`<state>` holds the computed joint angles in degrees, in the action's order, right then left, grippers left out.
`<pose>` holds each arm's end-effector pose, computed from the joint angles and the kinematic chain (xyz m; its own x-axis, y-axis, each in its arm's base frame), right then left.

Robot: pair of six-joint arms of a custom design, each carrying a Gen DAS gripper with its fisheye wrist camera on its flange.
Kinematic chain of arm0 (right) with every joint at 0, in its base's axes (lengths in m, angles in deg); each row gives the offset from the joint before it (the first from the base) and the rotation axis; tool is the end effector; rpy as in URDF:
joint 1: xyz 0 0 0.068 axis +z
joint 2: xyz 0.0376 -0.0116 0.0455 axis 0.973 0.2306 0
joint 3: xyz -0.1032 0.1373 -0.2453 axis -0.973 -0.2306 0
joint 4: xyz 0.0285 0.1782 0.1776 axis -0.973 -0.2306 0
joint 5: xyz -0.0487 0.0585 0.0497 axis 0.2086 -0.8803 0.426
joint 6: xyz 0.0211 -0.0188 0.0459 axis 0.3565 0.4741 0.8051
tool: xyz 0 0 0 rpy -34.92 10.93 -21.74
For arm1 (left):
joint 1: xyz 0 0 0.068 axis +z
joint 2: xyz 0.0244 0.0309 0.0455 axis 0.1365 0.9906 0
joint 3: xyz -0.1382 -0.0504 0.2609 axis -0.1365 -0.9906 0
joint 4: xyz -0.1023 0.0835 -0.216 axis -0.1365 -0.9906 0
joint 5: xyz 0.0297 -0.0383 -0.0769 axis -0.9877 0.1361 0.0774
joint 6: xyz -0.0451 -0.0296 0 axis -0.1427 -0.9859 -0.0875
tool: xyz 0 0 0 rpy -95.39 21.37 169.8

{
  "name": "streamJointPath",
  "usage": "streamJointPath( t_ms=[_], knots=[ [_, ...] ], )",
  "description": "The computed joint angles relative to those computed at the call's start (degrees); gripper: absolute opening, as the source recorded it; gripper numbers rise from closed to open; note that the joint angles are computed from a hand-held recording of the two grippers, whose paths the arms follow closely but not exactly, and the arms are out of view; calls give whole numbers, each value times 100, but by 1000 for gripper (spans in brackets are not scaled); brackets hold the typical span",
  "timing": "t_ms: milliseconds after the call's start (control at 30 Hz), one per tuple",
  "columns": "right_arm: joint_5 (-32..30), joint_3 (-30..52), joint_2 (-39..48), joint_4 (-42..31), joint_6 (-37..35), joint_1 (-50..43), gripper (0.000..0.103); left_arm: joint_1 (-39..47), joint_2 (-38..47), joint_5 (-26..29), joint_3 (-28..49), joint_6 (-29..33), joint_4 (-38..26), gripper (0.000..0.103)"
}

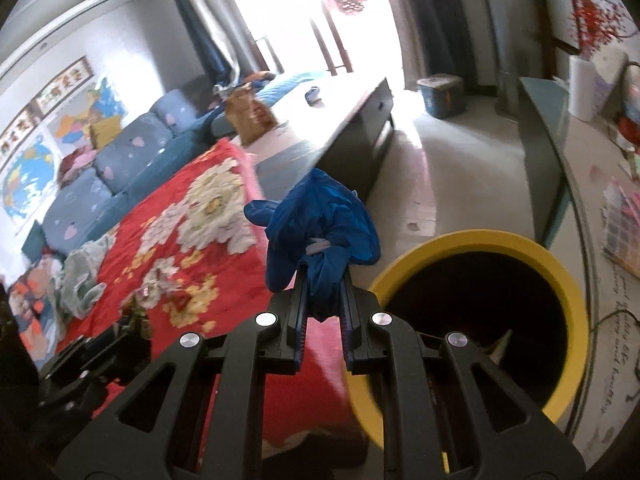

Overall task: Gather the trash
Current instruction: 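Carry the green snack bag and blue glove over the yellow bin, then open both tools to drop the snack bag and glove into the bin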

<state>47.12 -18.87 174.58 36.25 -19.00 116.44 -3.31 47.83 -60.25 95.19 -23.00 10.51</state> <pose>0.2800 0.2173 0.0892 -0.6499 0.3320 -0.6837 0.0827 0.9251 0.3707 0.2855 -0.0715 0.0924 -0.5581 0.1570 -0.8148 0.5342 0.8193 -0.2080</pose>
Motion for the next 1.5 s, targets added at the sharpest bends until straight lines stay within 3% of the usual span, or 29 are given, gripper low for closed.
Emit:
streamJointPath(
  t_ms=[400, 1267, 1333, 1400, 1433, 1500],
  knots=[
    [236, -676, -29, 261, 301, -445, 10, -884, 261, -277, 366, -111, -18, 24],
    [-499, -1644, 638, 1398, 596, -1471, 13, -2180, 1971, -551, 1834, -12, -306, 27],
    [-550, -1707, 709, 1546, 652, -1546, 22, -2284, 2146, -525, 2041, -14, -328, 33],
    [-535, -1776, 724, 1635, 744, -1598, 34, -2365, 2259, -565, 2230, 35, -484, 52],
    [-506, -1814, 703, 1662, 787, -1615, 41, -2406, 2327, -624, 2350, 55, -592, 57],
    [-390, -1922, 649, 1755, 879, -1622, 44, -2411, 2373, -711, 2408, 67, -671, 76]
  ],
)
